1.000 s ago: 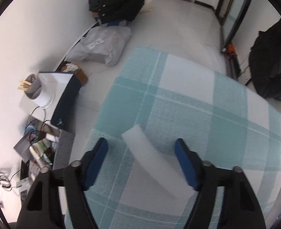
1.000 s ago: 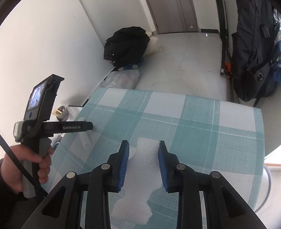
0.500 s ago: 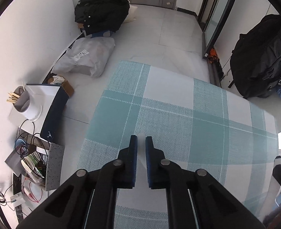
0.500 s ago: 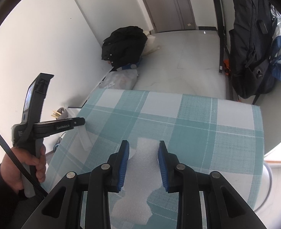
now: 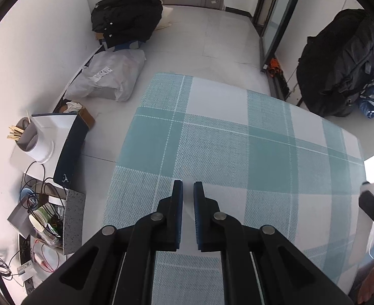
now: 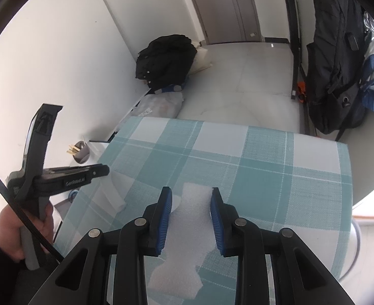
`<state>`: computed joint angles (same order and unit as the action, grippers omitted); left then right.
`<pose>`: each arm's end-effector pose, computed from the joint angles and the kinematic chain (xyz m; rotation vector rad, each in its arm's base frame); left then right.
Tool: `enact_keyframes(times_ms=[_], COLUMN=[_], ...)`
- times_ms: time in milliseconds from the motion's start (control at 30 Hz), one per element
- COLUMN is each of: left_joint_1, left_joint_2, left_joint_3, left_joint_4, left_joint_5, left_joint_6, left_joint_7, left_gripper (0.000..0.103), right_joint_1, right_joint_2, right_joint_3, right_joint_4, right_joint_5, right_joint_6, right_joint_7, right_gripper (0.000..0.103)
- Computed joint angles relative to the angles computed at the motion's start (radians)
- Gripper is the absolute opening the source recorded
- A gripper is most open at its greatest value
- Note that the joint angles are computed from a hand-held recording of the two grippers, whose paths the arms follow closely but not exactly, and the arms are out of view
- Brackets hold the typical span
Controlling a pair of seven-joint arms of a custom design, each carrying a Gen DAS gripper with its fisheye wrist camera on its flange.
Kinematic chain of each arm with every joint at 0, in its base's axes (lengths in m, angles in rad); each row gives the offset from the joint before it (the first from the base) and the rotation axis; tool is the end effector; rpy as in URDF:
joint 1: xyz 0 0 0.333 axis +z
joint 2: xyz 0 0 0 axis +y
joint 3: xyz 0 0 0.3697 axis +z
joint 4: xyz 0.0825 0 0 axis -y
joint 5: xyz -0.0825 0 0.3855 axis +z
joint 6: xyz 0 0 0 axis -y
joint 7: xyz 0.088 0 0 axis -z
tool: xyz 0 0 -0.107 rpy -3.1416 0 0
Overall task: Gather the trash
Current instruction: 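Lift the foam strip with the left gripper while the right gripper lifts its foam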
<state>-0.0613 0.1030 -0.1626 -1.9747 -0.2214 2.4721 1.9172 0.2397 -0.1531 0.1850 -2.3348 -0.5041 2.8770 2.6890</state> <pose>0.6047 -0.1335 0.5130 -1.5853 2.4432 -0.5911 0.4615 0.2436 0.5236 -1.5069 1.9276 -0.4216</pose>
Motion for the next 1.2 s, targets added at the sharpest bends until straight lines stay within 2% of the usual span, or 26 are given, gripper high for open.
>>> enact_keyframes(times_ms=[367, 600, 867, 1067, 1200], left_joint_1=[0.012, 0.012, 0.048, 0.046, 0.047], left_joint_2=[-0.052, -0.061, -0.061, -0.095, -0.098], left_joint_3=[-0.002, 0.015, 0.024, 0.031, 0.041], left_joint_4=[-0.054, -0.082, -0.059, -0.07, -0.068], left_joint_5=[-0.192, -0.183, -0.351, -0.501, -0.531], left_joint_6=[0.056, 0.104, 0.03, 0.031, 0.005], left_joint_7=[0.199, 0.225, 0.298, 0.409, 0.427], left_gripper=[0.004, 0.004, 0.003, 0.003, 0.003], right_joint_1=[0.003, 0.011, 0.021, 0.022, 0.025], right_joint_2=[0.006, 0.005, -0.002, -0.009, -0.018], right_joint_3=[0.013, 0.017, 0.017, 0.025, 0.029], right_joint_4=[0.024, 0.033, 0.035, 0.039, 0.037], right_joint_5=[-0.078, -0.124, -0.166, -0.215, -0.241], right_joint_6=[-0.031, -0.065, -0.104, -0.113, -0.122], right_joint_7=[0.064, 0.111, 0.156, 0.195, 0.214], right_gripper=[0.029, 0.029, 0.029, 0.029, 0.029])
